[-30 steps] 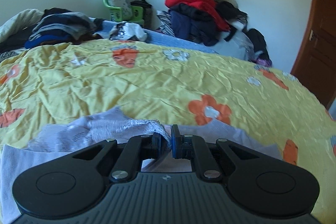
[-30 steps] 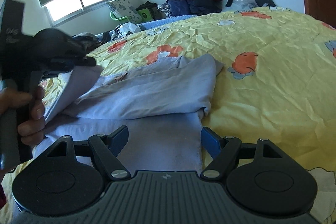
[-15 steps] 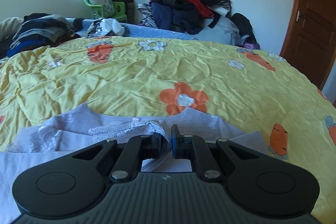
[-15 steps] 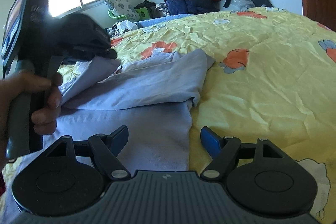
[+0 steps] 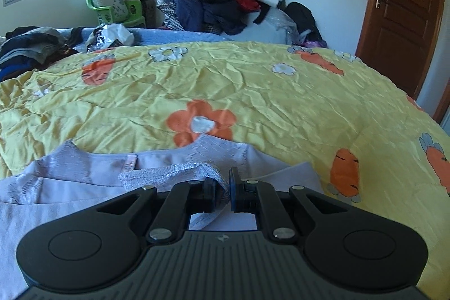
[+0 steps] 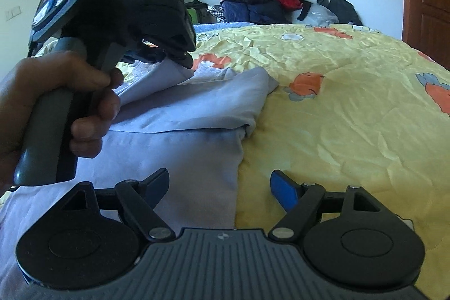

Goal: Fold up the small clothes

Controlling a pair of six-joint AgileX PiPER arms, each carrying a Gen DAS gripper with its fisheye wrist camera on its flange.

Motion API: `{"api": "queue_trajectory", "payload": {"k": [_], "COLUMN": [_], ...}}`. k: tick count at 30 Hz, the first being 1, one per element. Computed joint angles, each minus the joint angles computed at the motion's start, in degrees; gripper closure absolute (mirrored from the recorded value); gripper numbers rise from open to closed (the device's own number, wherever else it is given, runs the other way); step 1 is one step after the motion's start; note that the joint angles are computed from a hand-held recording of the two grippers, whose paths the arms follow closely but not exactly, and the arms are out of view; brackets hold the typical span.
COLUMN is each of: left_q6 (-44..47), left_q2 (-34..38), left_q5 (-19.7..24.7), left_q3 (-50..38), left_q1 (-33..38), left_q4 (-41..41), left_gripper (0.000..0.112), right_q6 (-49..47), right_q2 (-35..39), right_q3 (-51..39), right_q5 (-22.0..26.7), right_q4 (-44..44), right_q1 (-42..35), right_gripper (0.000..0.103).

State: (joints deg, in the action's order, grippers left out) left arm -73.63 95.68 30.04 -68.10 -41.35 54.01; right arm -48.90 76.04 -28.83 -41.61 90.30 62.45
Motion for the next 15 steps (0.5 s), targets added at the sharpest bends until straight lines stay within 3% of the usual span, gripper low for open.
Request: {"api": "queue_trajectory", "payload": {"k": [15], "left_q6": [6.9], "left_q2": [4.2], "left_q5": [-1.3], "left_q3": [-3.1], "left_q1": [-1.4], "left_q4": [-5.2], "left_gripper": [0.103], "right_q6": [2.1], "right_q2": [-0.7], "right_q3": [1.4], "right_q5": [-1.3], "right_q4": [0.1], "right_q1": [0.7], "right_gripper": [0.02]}}
